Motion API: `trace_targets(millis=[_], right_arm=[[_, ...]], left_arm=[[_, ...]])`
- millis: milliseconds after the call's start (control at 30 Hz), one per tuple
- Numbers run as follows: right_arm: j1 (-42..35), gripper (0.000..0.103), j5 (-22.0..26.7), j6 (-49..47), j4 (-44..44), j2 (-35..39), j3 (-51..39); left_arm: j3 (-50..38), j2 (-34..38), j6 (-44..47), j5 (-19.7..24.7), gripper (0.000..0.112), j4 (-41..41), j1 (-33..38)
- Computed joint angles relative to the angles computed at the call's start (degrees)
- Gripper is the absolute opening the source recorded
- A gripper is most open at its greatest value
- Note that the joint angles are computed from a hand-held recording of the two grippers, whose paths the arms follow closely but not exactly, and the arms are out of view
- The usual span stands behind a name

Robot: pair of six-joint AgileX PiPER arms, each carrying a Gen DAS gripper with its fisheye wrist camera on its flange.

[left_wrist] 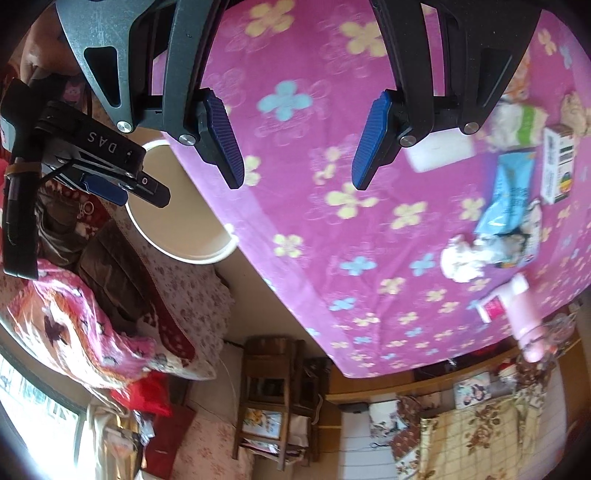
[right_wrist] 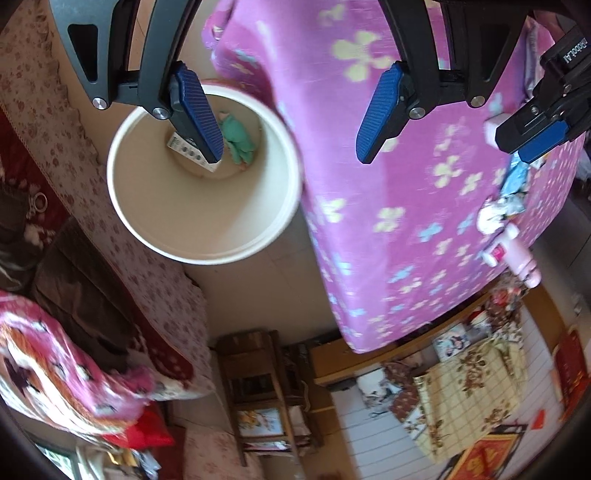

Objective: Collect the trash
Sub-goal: 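Move both open tools back over the table toward the remaining trash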

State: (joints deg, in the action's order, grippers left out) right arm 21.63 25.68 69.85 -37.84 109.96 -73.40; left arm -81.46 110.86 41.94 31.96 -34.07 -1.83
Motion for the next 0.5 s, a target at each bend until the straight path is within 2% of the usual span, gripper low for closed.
trace_targets(millis=[267,500], right_arm=[[6.72,0.076,4.65,0.31,-1.15,2.85,-8.29],[10.21,0.076,6.98,-6.74,4.31,7.72,-17.12]], left_arm=[[2.36,-3.28,6.92,-0.79,0.06,-4.83,7.31],[1.84,-3.69,12.2,1.43,0.065,-8.19,14.29]])
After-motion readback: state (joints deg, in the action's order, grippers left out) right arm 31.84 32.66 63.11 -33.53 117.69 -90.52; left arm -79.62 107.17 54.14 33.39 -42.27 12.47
